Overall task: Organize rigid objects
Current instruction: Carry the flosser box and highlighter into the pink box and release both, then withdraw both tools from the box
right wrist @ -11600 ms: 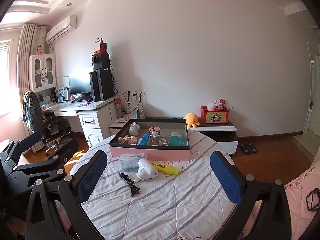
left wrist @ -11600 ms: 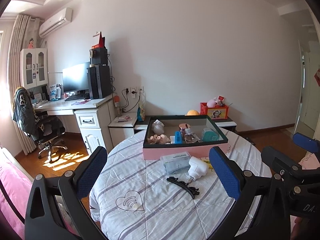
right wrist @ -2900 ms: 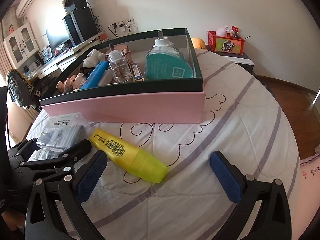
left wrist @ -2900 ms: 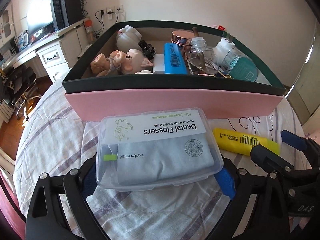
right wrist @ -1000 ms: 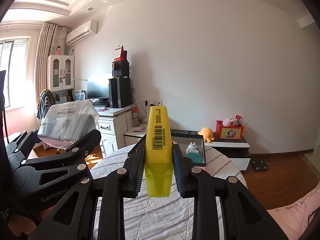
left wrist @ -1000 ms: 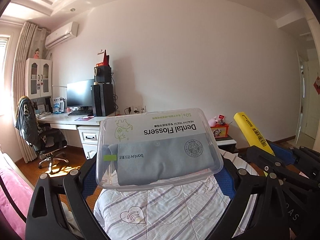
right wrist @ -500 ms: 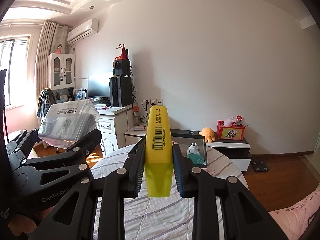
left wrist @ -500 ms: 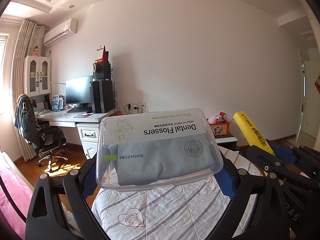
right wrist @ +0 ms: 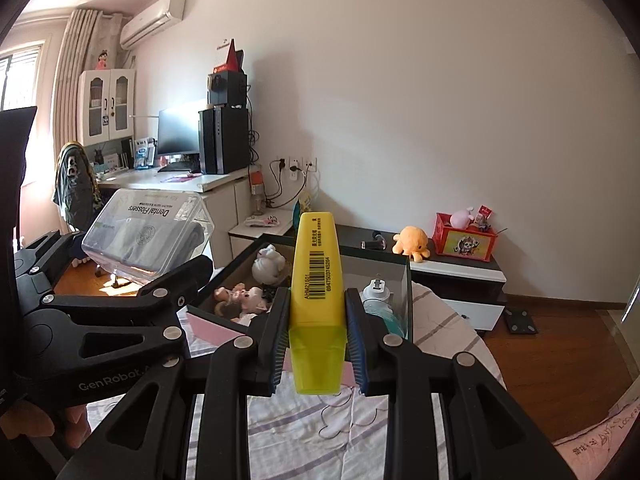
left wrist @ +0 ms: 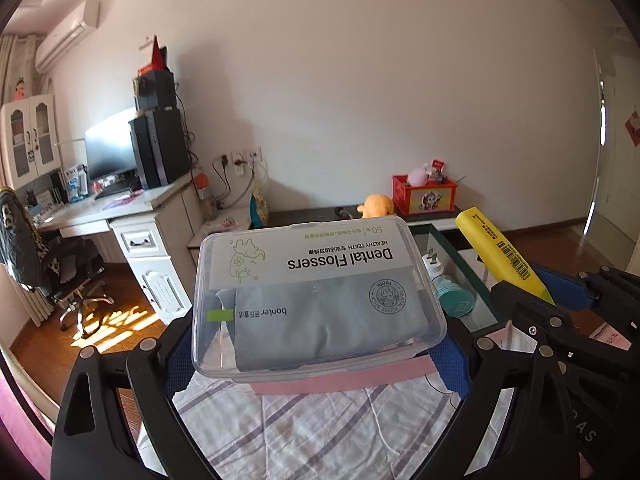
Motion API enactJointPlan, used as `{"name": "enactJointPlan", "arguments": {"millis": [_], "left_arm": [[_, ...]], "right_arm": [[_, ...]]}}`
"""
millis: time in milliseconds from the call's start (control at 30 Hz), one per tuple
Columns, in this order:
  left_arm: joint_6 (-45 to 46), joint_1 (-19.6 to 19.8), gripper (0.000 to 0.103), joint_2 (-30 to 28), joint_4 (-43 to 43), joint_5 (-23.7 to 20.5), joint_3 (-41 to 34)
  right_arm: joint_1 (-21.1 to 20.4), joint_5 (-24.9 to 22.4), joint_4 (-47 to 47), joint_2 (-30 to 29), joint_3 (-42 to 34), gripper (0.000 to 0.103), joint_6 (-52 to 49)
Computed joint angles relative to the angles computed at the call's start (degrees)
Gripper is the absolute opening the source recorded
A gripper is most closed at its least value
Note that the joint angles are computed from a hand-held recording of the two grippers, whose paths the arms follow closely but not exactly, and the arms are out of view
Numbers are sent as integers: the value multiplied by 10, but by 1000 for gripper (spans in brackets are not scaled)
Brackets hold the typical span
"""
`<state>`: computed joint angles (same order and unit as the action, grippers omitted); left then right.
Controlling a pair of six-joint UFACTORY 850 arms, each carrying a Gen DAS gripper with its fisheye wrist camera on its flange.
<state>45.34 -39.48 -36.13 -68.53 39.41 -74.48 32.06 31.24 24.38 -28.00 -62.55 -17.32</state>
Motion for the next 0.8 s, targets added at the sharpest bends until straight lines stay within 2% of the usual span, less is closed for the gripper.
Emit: {"name": "enactJointPlan", "arguments": {"millis": [133,233,367,433,533,600,667,733,800], "left_arm": [[92,40,96,-76,-76,-79,-103],[185,57,96,-125,-156,-110,-170],[270,68,96,-166,-232,-121,-225],[302,72,96,-179,-262,-123,-244],[299,77,97,-186,-267,-129,-249],[285,78,97,-184,-260,-130,-246],[293,77,101,-184,-272,-115,-246],[279,78,103,-175,-263,-122,-234],[278,79,103,-162,-272,-125,-220]], "right_arm": [[-28,-69,-25,-78,-97,28,15],[-42,-126,-34,-131,-166,28,21],[-52,-166,-31,-179,-227,28,13],[-55,-178,-4,-194,-245,28,-15],[-52,-172,70,-205,-257,28,-88],[-52,-172,73,-206,-259,29,-93],[-51,-169,69,-205,-258,35,-88],[-51,-167,78,-201,-255,40,-98],[-51,-155,42,-186,-235,52,-55]]}}
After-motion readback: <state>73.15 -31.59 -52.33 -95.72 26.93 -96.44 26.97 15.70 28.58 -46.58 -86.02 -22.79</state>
